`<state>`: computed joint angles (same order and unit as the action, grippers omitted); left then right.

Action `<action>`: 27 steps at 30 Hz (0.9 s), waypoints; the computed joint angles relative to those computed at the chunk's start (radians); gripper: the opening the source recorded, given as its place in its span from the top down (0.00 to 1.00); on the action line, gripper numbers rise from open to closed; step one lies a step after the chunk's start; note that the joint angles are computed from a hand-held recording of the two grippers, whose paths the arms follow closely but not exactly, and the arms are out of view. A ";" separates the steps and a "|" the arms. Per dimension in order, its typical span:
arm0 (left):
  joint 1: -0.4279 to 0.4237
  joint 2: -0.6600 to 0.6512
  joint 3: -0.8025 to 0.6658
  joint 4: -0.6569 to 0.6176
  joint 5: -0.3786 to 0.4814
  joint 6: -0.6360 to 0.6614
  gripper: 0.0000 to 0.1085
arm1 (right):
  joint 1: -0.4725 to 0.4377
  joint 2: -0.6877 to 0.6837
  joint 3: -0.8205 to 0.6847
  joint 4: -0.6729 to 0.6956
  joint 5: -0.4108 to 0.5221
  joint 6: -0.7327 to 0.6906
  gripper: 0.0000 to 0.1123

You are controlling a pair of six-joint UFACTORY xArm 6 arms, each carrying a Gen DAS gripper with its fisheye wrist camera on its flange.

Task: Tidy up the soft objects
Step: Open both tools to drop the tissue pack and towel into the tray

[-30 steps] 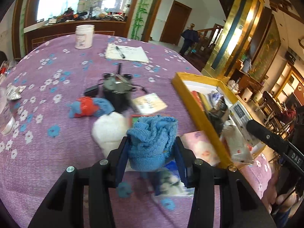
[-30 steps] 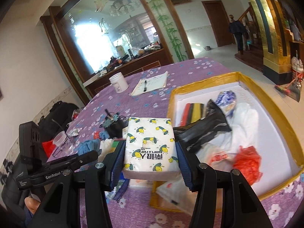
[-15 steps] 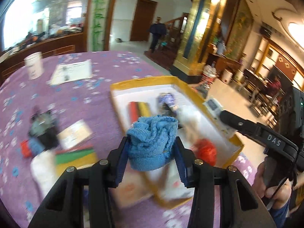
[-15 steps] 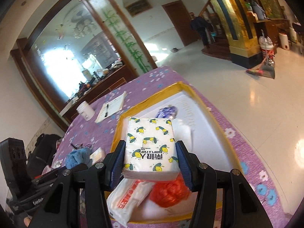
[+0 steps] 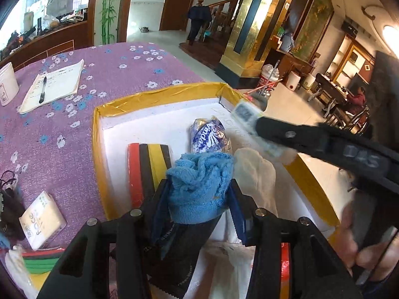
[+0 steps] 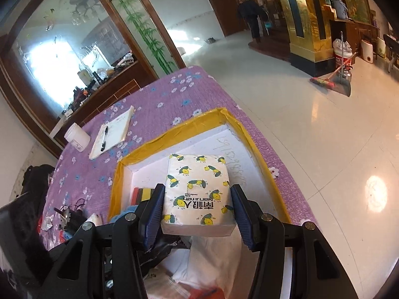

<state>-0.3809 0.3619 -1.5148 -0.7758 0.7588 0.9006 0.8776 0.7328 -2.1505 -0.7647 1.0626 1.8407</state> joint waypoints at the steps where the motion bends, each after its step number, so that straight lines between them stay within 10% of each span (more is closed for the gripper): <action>1: 0.002 -0.005 0.008 -0.017 -0.003 0.014 0.58 | -0.002 0.025 -0.036 0.012 0.014 -0.017 0.49; 6: 0.008 -0.006 0.020 -0.058 0.021 0.061 0.53 | -0.014 0.106 -0.145 0.055 0.052 -0.066 0.49; 10: 0.027 -0.023 0.040 -0.147 0.014 0.094 0.28 | -0.011 0.145 -0.213 0.063 0.070 -0.088 0.36; 27: 0.027 -0.175 0.164 -0.277 -0.047 0.231 0.28 | 0.193 -0.051 0.010 -0.180 0.208 0.189 0.29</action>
<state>-0.3535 0.1865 -1.3512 -1.0531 0.7118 1.1321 1.0707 0.6820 -2.1404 -0.9451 1.2702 2.0294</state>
